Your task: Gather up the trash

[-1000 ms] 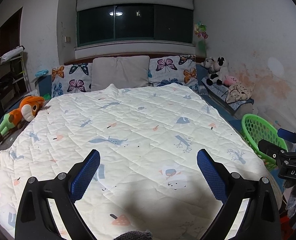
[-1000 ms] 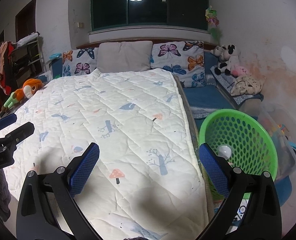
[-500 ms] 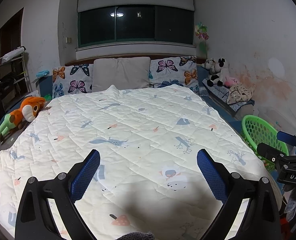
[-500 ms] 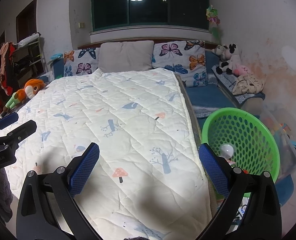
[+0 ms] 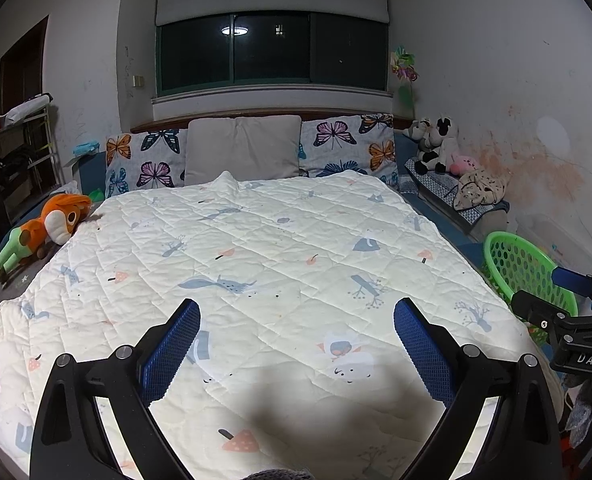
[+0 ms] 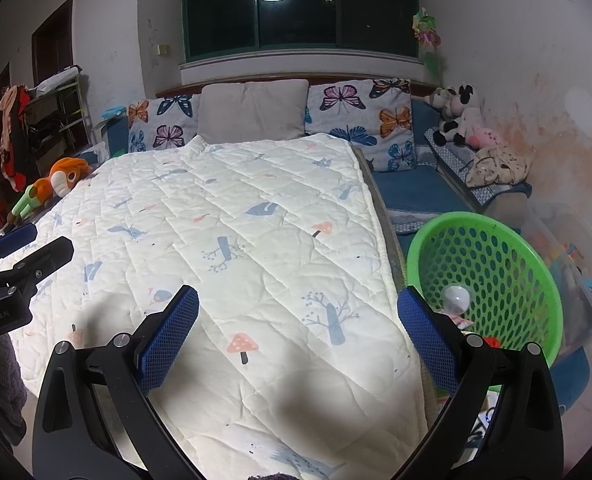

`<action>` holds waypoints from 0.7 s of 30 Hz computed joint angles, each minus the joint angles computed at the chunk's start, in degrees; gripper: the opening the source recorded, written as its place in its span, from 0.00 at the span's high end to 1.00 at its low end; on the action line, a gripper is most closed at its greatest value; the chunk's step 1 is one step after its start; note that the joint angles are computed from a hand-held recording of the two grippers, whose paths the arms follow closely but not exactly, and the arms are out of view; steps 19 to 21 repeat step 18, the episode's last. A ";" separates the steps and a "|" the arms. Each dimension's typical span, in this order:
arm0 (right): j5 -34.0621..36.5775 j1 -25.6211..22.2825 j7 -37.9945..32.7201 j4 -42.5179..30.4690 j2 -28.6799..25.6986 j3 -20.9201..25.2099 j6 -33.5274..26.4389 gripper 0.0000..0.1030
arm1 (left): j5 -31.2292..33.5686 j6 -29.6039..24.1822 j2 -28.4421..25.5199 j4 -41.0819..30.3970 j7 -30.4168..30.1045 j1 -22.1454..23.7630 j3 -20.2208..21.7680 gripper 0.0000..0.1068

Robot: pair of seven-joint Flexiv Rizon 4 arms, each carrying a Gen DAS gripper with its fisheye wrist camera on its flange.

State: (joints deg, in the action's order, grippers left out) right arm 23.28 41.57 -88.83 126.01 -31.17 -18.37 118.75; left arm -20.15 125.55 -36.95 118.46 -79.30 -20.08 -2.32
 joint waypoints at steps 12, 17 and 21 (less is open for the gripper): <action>-0.53 -1.29 0.24 -0.11 -0.33 1.73 0.75 0.04 | -3.67 -0.23 0.43 -0.25 0.66 -2.26 1.26 0.12; -0.48 -1.60 0.13 -0.17 -0.35 2.18 0.90 0.04 | -4.61 0.07 0.21 -0.22 0.80 -2.63 1.27 0.12; -0.44 -1.53 0.11 -0.22 -0.33 2.14 0.70 0.04 | -4.88 0.07 0.19 -0.22 0.86 -2.76 1.30 0.12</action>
